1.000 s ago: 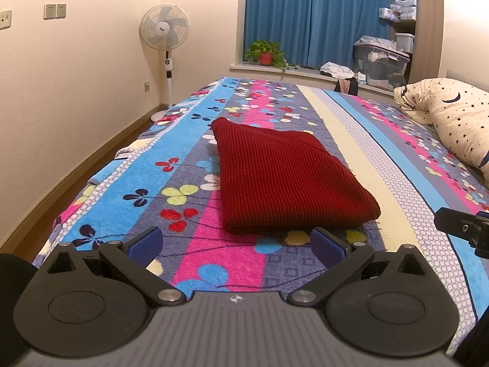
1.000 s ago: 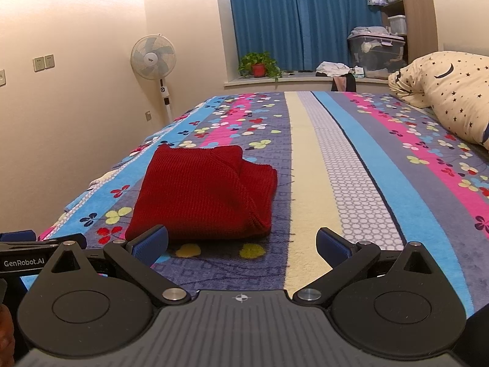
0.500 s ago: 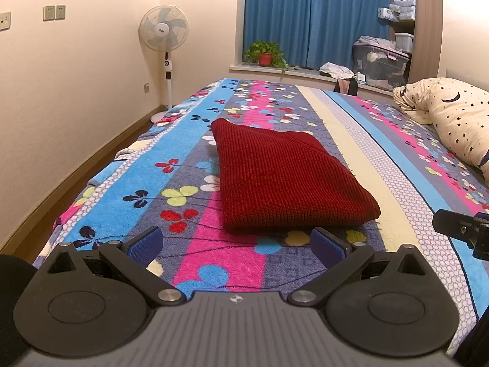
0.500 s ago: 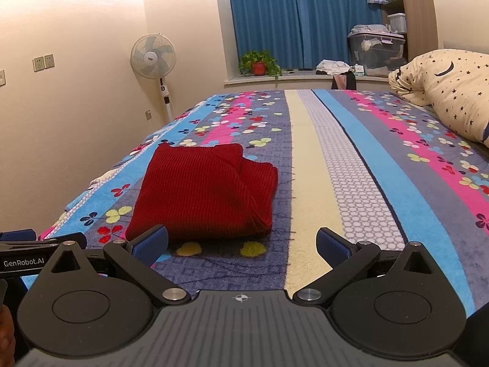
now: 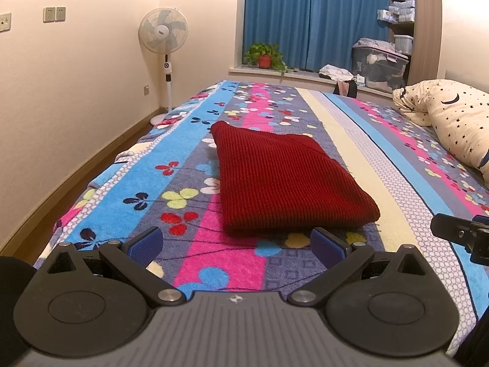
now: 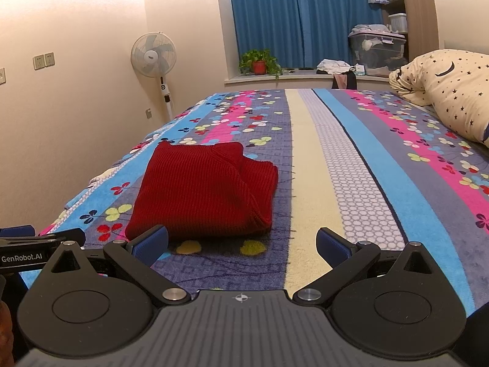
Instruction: Fold small clothes
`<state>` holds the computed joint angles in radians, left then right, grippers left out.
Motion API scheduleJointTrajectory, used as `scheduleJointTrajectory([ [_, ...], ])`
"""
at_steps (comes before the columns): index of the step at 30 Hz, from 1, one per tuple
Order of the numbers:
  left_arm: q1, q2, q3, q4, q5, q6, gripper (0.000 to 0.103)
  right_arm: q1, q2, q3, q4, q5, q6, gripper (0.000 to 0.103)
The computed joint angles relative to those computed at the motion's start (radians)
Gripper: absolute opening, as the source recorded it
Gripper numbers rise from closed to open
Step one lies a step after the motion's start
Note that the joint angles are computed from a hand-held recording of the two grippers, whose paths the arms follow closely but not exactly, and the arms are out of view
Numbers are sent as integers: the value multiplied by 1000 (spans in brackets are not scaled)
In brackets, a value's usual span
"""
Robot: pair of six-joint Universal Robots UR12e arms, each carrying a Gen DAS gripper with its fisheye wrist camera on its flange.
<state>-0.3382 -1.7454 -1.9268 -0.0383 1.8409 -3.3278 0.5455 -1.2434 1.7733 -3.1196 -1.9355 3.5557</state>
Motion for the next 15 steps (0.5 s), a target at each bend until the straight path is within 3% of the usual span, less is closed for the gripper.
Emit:
scheduleJointTrajectory([
  [8,2,-2,0,-5,-3,24,103,-2,8,-3,-35,39,-32,102],
  [15,-8,2,-33,89,-1,107,103,5,5,2,-37,42,-60,102],
])
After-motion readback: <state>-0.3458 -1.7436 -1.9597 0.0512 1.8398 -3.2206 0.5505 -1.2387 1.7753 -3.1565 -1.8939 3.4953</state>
